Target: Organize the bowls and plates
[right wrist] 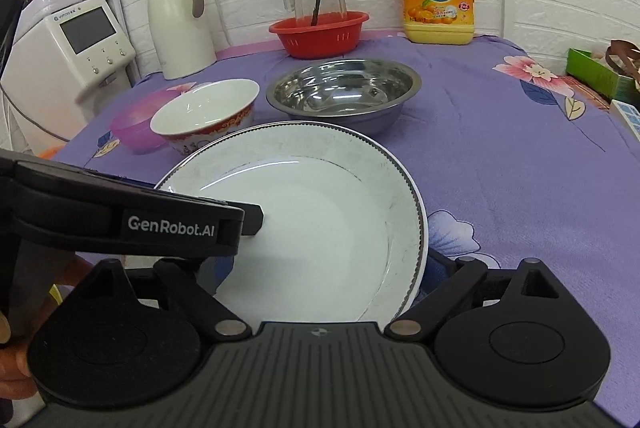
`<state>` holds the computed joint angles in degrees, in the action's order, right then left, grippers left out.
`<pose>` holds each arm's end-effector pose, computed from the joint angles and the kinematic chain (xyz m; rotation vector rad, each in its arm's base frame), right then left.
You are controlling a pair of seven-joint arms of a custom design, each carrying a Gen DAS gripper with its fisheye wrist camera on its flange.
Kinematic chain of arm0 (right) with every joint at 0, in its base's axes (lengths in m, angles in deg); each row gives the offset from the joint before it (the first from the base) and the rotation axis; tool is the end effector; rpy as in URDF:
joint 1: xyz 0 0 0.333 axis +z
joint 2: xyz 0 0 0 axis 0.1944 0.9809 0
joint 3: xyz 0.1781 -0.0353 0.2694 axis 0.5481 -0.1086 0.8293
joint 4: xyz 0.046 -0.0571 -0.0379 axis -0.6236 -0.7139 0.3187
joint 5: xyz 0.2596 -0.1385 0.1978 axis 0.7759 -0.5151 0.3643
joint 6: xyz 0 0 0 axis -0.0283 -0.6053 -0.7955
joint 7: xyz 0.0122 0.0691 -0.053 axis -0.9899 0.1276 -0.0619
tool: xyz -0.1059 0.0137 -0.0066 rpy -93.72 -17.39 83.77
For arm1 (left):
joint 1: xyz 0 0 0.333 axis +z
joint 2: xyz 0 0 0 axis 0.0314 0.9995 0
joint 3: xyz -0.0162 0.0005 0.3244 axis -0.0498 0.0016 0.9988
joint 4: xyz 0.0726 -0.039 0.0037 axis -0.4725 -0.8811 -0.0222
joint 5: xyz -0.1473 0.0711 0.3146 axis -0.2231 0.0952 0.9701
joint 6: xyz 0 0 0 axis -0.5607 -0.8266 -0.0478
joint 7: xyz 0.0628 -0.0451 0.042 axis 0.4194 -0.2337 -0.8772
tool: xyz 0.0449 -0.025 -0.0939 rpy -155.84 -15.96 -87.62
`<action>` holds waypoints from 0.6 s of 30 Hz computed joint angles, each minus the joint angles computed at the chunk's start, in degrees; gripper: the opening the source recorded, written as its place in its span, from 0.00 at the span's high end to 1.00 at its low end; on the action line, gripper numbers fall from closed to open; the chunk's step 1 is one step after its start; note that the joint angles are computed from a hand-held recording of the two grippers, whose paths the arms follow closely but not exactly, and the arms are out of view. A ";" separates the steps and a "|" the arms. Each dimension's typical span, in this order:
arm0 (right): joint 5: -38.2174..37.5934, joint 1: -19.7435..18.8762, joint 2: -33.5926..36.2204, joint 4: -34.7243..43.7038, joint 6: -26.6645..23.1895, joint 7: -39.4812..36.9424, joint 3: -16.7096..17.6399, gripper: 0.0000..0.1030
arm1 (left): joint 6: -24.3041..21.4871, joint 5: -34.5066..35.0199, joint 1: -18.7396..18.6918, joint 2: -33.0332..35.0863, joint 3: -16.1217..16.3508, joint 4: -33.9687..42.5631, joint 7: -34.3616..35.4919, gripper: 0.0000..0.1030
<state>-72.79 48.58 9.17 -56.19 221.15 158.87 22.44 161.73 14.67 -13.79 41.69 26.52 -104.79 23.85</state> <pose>0.6337 0.3279 0.3274 -1.7624 1.4299 -0.5760 0.6866 -0.2032 0.3480 -1.7051 1.9289 -0.8723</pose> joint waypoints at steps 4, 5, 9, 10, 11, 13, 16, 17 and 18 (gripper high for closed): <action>1.69 4.10 -2.06 -3.24 1.95 0.07 -3.65 0.00 | 3.40 0.13 -0.62 -3.40 0.94 -4.90 -0.75 0.42; 2.49 5.61 -2.55 -4.16 2.61 -0.05 -4.93 0.00 | 4.46 -0.02 -0.47 -4.37 0.86 -6.40 -0.73 0.42; 6.58 12.40 -4.22 -7.52 5.01 -2.20 -9.96 0.00 | 10.16 -1.14 -1.01 -10.01 2.36 -15.25 -0.44 0.42; 7.48 13.39 -4.67 -8.33 5.82 -2.97 -10.18 0.00 | 12.14 -1.66 -2.20 -11.63 4.00 -18.11 -0.29 0.42; 8.35 14.48 -5.21 -9.38 6.97 -3.81 -10.32 0.00 | 14.01 -2.52 -3.66 -13.20 5.88 -20.93 0.15 0.42; 10.35 16.64 -5.76 -10.68 8.60 -5.37 -10.61 0.00 | 17.54 -5.37 -8.03 -16.09 10.99 -26.63 1.36 0.42; 11.72 17.63 -5.93 -11.39 10.89 -7.50 -8.32 0.00 | 22.22 -13.35 -17.59 -19.20 20.77 -34.71 5.68 0.42; 11.20 16.73 -6.18 -11.47 11.29 -7.99 -6.21 0.00 | 23.50 -16.56 -20.54 -19.98 23.51 -37.13 7.67 0.42; 10.53 15.69 -6.44 -11.54 11.44 -8.49 -4.06 0.00 | 24.83 -20.06 -23.36 -20.76 25.95 -39.62 9.77 0.42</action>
<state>-62.26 64.27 2.73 -67.73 232.59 150.38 18.39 186.57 -5.40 -37.15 20.93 52.47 -144.41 33.62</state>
